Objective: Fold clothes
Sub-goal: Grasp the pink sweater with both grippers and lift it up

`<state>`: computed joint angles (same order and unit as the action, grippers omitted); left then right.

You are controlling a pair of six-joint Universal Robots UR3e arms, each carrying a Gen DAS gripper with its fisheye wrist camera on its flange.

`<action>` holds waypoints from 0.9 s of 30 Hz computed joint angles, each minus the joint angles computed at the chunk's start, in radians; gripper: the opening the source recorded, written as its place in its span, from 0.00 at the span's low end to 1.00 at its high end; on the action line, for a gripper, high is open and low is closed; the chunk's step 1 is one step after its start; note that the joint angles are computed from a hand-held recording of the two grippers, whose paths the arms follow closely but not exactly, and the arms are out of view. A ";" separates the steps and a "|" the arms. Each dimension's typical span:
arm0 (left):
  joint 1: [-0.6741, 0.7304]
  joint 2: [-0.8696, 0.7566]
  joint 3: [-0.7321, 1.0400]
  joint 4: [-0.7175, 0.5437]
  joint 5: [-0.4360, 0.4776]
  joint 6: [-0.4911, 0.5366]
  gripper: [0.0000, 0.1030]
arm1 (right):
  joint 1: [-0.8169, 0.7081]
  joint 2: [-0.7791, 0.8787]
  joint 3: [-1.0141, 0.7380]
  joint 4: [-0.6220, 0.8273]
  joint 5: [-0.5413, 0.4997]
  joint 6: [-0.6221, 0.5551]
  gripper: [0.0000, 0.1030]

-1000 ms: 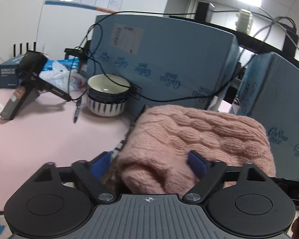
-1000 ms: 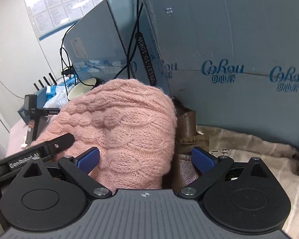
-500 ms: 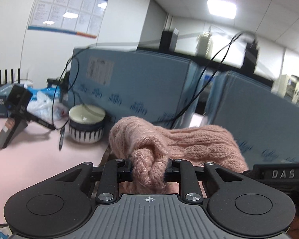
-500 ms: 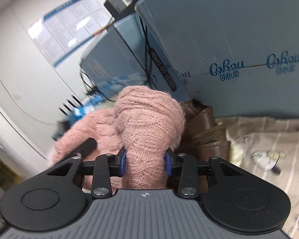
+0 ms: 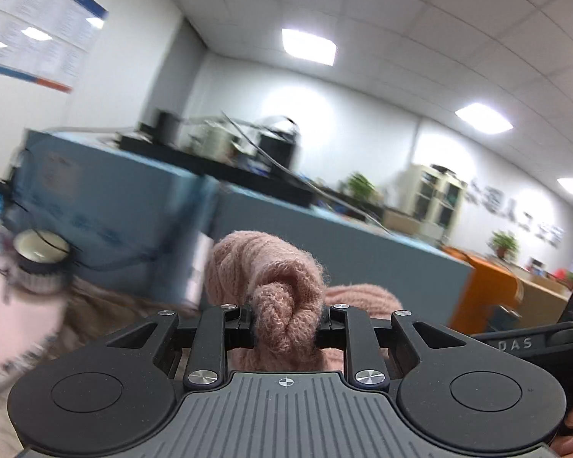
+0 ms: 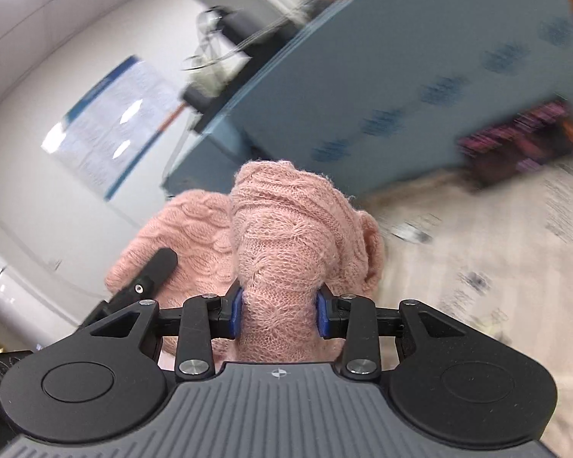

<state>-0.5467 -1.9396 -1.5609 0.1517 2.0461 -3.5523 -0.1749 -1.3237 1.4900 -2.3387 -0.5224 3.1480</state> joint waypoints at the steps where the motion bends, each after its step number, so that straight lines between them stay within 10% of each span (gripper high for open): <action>1: -0.008 -0.020 0.020 -0.013 -0.023 -0.012 0.21 | -0.023 -0.043 0.053 0.018 -0.023 -0.039 0.32; 9: -0.081 -0.202 0.193 -0.204 -0.123 -0.022 0.21 | -0.146 -0.213 0.344 0.038 -0.243 -0.225 0.34; 16: -0.093 -0.250 0.271 -0.316 -0.146 -0.003 0.21 | -0.239 -0.298 0.433 0.037 -0.303 -0.224 0.58; 27: -0.177 -0.348 0.433 -0.351 -0.274 0.230 0.23 | -0.402 -0.402 0.290 0.574 -0.023 -0.458 0.79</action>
